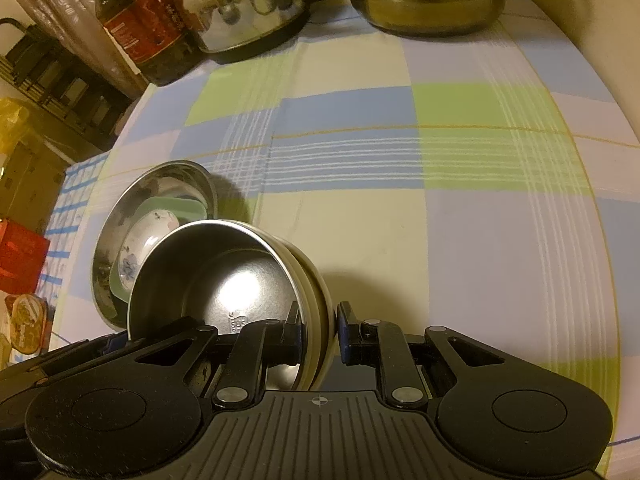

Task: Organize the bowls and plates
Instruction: 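Carry the bowl stack with the right gripper over the steel basin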

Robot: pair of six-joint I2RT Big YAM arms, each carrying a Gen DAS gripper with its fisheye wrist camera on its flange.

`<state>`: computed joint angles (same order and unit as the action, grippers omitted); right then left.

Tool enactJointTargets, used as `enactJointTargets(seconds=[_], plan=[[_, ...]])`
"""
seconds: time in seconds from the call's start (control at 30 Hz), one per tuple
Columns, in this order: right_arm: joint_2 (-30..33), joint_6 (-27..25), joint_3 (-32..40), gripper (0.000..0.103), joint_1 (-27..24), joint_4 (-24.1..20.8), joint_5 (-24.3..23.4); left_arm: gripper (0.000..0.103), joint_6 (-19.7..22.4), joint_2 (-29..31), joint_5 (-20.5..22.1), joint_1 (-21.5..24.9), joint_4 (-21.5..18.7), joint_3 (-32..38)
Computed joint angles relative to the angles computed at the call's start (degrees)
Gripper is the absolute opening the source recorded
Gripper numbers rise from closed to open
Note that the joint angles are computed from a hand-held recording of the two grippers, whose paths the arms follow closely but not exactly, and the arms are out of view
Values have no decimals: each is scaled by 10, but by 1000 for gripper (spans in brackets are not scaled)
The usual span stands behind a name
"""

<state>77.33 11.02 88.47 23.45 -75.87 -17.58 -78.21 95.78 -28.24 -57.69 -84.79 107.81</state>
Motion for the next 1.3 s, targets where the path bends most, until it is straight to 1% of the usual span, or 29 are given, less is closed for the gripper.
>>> enactJointTargets(seconds=[0.67, 1.1, 1.3], plan=[[19, -8, 39, 18, 19, -5, -1, 21, -13, -19, -23, 3, -13, -5], [57, -17, 92, 18, 56, -6, -11, 21, -49, -54, -50, 14, -44, -28], [91, -22, 129, 18, 76, -9, -15, 21, -63, -72, -56, 27, -54, -45]])
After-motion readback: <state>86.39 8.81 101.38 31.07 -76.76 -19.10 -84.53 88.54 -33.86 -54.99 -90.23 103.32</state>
